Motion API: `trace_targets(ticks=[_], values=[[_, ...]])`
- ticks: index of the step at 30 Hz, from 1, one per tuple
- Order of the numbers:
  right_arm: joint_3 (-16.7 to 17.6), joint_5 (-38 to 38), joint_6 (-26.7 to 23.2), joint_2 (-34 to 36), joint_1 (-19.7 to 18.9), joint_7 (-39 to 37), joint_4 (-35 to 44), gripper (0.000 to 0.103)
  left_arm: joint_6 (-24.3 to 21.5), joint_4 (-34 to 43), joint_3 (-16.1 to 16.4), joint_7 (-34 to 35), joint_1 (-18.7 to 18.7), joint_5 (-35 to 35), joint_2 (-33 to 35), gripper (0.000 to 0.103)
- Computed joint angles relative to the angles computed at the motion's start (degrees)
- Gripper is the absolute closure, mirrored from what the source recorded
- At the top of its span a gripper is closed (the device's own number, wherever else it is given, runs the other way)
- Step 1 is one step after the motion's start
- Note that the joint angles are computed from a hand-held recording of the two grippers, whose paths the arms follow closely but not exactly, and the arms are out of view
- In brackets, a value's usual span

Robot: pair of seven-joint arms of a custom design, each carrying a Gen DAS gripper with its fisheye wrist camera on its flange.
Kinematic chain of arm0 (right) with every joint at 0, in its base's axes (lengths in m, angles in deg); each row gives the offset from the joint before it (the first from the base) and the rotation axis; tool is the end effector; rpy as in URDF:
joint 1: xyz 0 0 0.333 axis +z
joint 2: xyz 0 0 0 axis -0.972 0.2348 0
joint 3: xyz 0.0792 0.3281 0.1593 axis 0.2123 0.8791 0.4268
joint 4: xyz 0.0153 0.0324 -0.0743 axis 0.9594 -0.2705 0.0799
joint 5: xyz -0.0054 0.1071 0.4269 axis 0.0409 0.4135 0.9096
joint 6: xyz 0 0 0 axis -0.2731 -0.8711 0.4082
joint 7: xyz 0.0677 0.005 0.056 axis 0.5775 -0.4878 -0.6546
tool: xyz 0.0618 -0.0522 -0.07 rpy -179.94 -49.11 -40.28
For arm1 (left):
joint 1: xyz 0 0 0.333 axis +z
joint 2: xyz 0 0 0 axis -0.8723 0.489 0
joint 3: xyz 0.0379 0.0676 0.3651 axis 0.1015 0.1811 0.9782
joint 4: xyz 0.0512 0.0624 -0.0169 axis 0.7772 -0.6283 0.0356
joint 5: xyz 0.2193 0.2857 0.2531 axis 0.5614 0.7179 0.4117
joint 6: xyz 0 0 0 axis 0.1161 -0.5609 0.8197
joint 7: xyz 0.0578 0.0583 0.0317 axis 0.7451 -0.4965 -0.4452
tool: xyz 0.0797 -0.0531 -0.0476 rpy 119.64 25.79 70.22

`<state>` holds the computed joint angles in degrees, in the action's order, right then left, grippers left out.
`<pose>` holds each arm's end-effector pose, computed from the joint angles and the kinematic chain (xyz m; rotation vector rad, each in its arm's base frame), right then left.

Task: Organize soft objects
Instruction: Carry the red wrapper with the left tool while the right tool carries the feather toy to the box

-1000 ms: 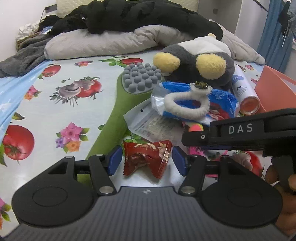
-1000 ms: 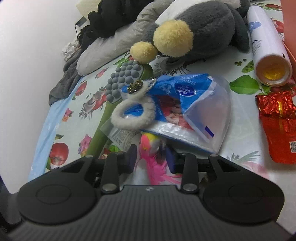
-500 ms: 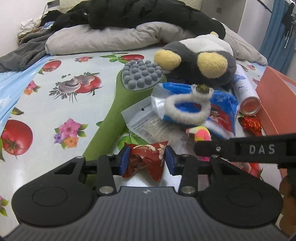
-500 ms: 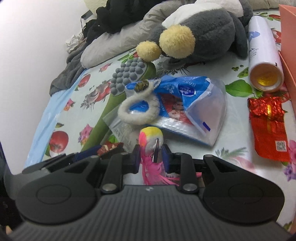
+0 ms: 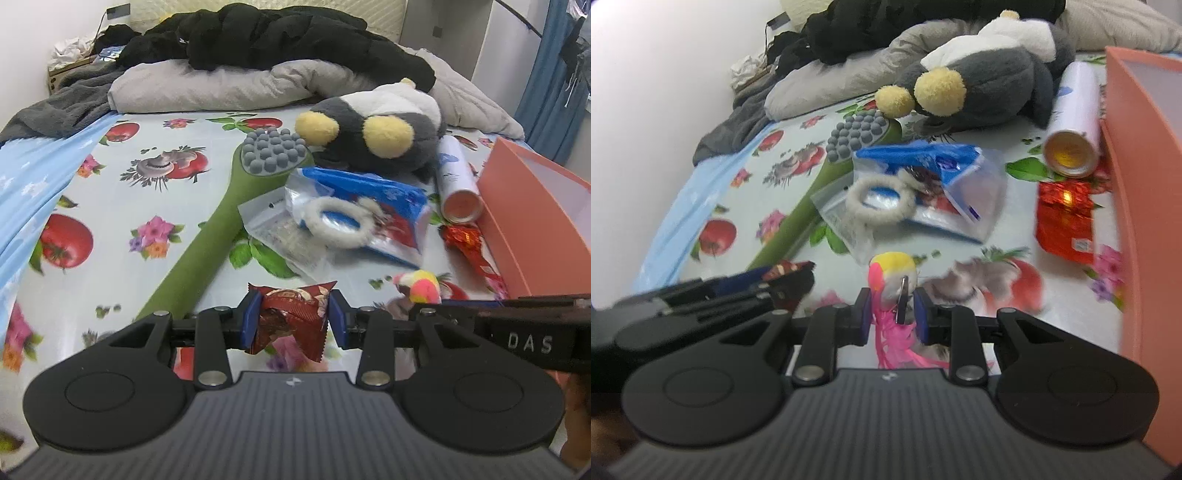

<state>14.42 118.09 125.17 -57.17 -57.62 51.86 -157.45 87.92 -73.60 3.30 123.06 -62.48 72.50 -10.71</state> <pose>0.6017 0.2869 0.4846 -1.8164 1.5724 -0.1443 0.6076 -0.1017 0.4771 -1.8447 1.7947 -0.7845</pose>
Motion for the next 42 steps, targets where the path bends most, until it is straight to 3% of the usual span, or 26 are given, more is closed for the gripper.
trace_targets(ticks=[3,13,21,36,42], values=[[-0.8,-2.8,0.1,-2.8,0.7,2.1,-3.4,0.075,0.1,-2.6,-0.3,-2.8,-0.1,1.5,-2.7,0.058],[-2.5,-8.7,0.3,-11.1,2.5,8.1,-12.0,0.075,-3.1,-8.7,-1.3,0.0,-1.7,-6.2,-10.4,0.058],[-2.9,-15.0,1.9,-16.9,2.7,13.8,-15.8,0.075,-5.0,-10.2,-2.4,0.0,-2.3,-8.1,-15.3,0.058],[-2.1,-26.0,5.1,-24.8,-1.2,24.2,-18.0,0.075,-5.0,-6.3,-2.7,2.9,-5.8,-11.4,-19.5,0.058],[-0.1,-31.2,6.8,-27.1,-5.5,27.8,-17.6,0.075,-4.0,-3.9,-3.8,2.2,-6.2,-11.3,-19.9,0.058]])
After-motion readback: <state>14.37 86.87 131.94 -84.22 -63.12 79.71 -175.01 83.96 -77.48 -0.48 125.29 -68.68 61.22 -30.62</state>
